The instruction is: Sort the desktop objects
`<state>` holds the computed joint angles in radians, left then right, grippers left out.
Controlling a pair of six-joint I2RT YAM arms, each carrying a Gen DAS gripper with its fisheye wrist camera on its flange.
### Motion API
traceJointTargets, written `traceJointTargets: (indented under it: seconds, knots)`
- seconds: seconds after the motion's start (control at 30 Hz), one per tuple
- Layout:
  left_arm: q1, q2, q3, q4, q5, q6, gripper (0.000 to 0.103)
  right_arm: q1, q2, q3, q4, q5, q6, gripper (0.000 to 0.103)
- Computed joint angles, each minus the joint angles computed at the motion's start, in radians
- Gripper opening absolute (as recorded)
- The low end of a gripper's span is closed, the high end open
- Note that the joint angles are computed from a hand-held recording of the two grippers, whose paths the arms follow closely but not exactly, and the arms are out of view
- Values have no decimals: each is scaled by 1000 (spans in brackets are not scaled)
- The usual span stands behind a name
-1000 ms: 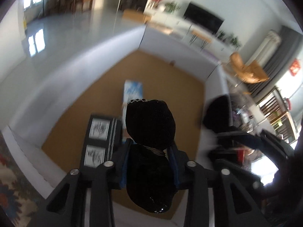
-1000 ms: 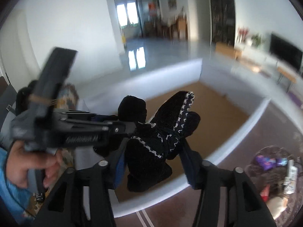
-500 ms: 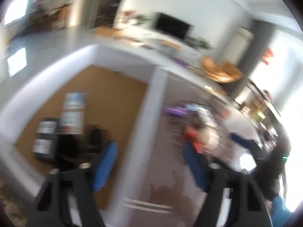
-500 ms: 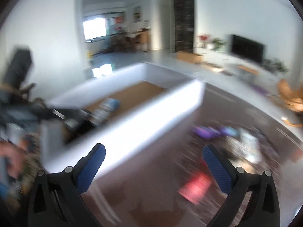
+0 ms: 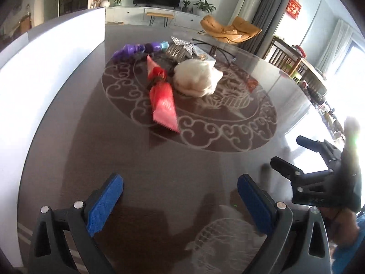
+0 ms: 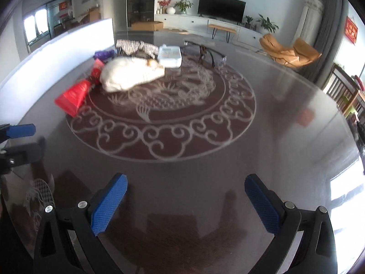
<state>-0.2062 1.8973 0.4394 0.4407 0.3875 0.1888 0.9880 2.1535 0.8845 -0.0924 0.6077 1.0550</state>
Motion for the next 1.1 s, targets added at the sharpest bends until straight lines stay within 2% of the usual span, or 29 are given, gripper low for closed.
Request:
traceJointTargets:
  seconds: [0.03,0.17,0.3,0.4,0.57,1.1]
  knots:
    - [-11,6,-14,43,-24,3,101,0,2,-9,27,4,-8,103]
    - [-37,49,14,67,-80,10,102,9,-7,-16,38,-8,-7,103]
    - [-21,53,-1,89,-83,38,102,-5,-31,-75,120,-48,-5,103]
    - [-28,43,-24,108,-94,33,103,4,-41,-64,88,-41,9,103]
    - [-99,45,-61,164,-224,46,103,3,-41,-58,78,-40,10,103]
    - [-92,29,-67,154,-216,48,103,4,-42,-61,80,-40,11,103]
